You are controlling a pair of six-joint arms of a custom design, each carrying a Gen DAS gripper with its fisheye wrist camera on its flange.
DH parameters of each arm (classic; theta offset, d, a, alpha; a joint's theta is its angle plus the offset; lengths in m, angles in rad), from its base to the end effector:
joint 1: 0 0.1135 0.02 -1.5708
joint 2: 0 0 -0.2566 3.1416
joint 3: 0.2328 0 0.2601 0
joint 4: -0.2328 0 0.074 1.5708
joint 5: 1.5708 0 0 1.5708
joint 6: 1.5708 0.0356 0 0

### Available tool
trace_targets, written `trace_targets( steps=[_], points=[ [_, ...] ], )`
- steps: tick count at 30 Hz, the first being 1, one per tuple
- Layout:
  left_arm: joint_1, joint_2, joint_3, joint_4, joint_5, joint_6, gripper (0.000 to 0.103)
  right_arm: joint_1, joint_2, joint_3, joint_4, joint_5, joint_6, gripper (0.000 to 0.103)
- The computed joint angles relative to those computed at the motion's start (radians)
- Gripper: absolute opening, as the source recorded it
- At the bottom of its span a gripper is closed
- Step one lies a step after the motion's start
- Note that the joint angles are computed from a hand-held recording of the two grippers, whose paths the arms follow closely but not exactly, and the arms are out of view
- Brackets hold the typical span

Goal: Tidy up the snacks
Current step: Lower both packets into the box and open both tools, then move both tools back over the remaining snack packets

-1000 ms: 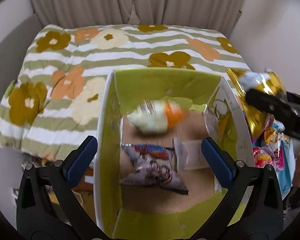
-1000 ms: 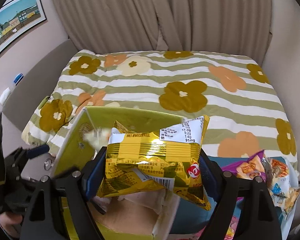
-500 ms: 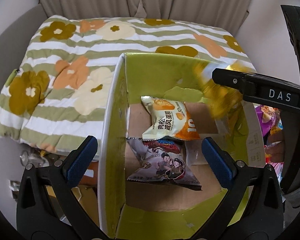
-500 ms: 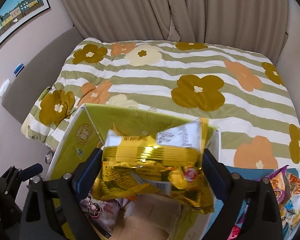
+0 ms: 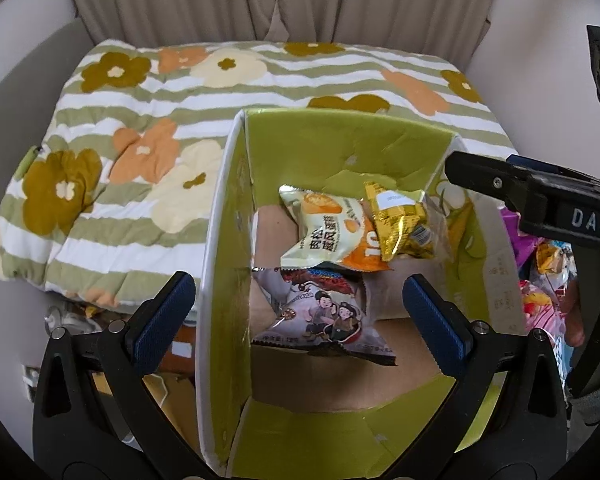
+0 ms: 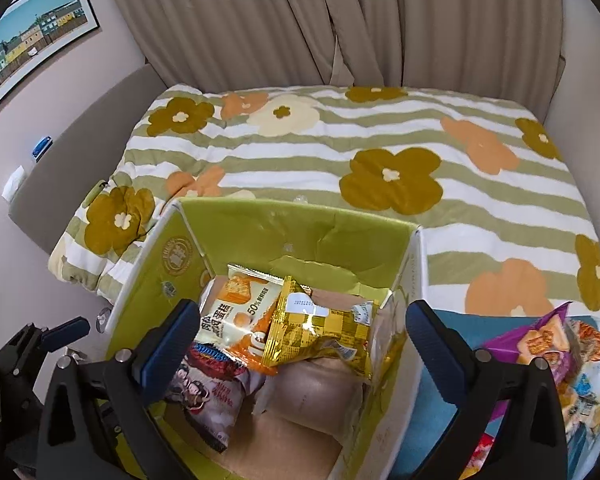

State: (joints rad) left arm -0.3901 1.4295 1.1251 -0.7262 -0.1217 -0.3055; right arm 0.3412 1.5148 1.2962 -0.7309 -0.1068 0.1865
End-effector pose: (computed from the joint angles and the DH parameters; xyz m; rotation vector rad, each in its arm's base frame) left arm 0.2787 -0.1099 0.2552 0.0659 2.5914 -0.0961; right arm 0.3091 0.1138 0.2844 -0.2404 2.5364 0.3447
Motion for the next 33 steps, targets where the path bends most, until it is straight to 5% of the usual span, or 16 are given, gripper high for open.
trace_targets(
  steps=[12, 16, 25, 33],
  points=[
    [-0.172, -0.114, 0.063, -0.111, -0.101, -0.079, 0.103, -0.034, -0.288, -0.048, -0.137, 0.070, 0.012, 0.102],
    [-0.277, -0.153, 0.087, -0.143, -0.158, -0.151, 0.103, -0.131, -0.410, -0.065, -0.220, 0.006, -0.040, 0.102],
    [-0.597, -0.092, 0.146, -0.210, -0.337, -0.458, 0.103, -0.632, -0.595, -0.114, -0.421, -0.265, -0.407, 0.102],
    [-0.810, 0.121, 0.290, -0.303, -0.437, -0.739, 0.103, -1.070, -0.514, -0.105, -0.591, -0.519, -0.878, 0.102]
  ],
)
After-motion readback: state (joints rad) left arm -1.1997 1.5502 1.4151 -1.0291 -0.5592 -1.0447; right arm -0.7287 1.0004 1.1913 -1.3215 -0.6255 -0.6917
